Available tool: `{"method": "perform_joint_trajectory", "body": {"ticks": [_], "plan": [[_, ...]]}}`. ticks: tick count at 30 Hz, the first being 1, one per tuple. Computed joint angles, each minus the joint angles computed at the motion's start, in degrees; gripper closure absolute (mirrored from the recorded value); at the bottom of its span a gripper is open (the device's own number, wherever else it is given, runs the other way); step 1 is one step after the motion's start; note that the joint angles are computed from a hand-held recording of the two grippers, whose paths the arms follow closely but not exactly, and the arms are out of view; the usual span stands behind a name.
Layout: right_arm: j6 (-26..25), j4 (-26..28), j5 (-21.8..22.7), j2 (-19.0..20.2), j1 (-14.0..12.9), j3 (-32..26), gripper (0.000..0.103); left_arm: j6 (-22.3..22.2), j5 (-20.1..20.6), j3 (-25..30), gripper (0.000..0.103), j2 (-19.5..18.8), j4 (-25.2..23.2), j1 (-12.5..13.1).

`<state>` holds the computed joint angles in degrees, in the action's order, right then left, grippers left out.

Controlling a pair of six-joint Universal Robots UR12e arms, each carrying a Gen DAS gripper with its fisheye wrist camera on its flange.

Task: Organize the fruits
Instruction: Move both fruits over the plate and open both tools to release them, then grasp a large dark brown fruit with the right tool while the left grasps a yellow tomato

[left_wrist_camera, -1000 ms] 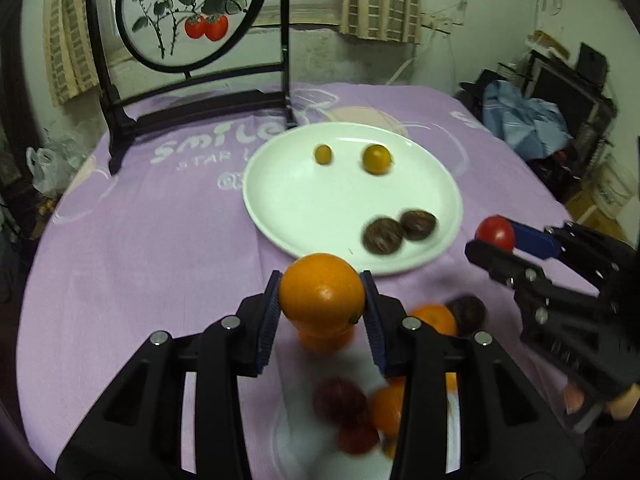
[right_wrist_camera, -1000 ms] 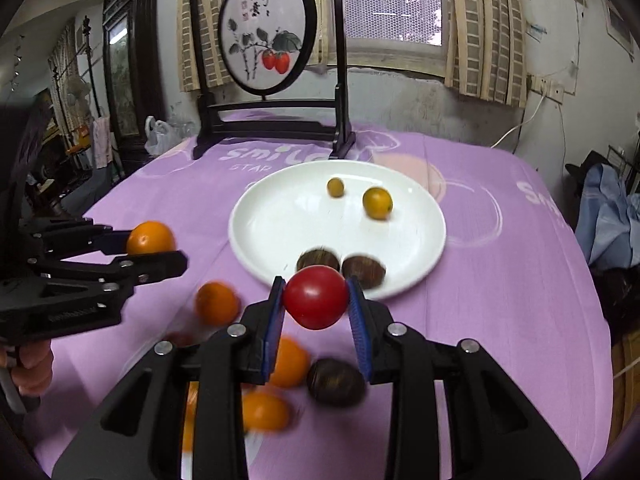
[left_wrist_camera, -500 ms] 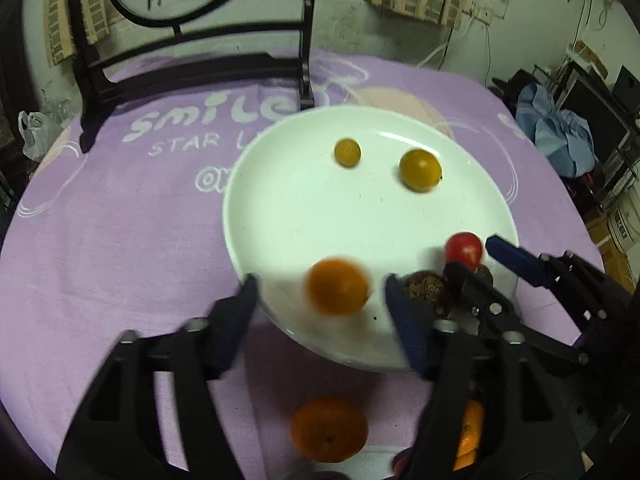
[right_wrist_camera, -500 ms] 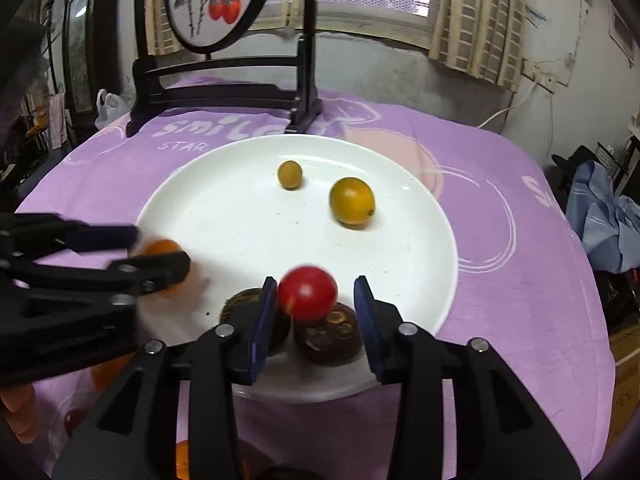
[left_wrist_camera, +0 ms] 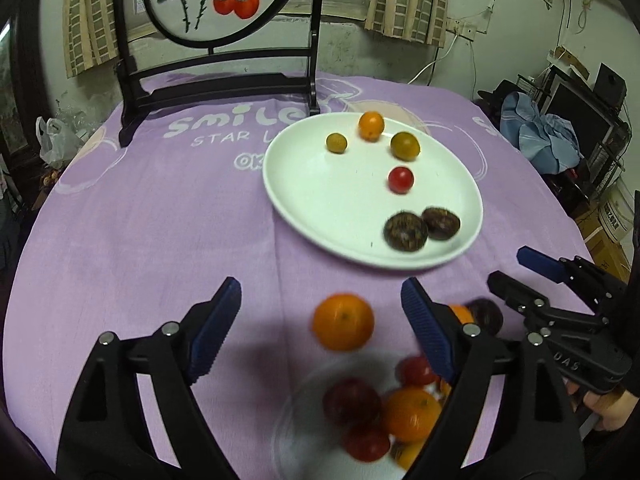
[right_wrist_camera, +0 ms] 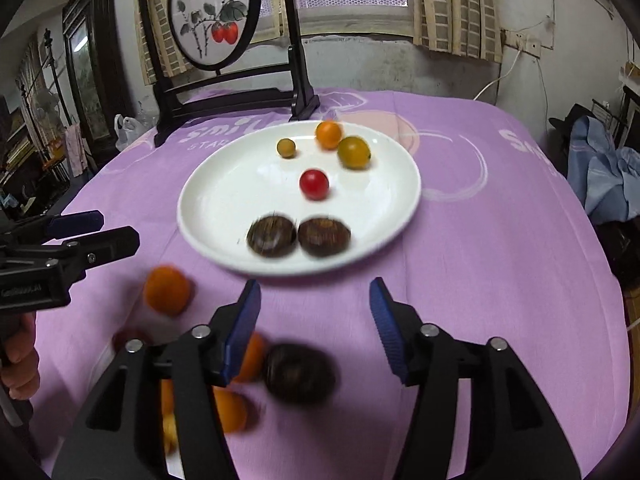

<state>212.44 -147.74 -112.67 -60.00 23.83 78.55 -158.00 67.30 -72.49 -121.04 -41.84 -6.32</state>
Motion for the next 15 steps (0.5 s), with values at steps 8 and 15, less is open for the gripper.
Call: {"method": "perform_joint_trajectory", "body": {"ticks": [8, 15], "plan": [[-1.2, 2.91, -1.32, -2.01, 2.67, 2.83, 0.045, -0.01, -1.64, -6.8, 0.016, 3.66, 1.7, 2.05], [-2.86, 5.95, 0.34, -1.62, 4.09, 2.49, 0.045, -0.08, -4.18, -8.38, 0.012, 3.73, 2.19, 3.07]]}}
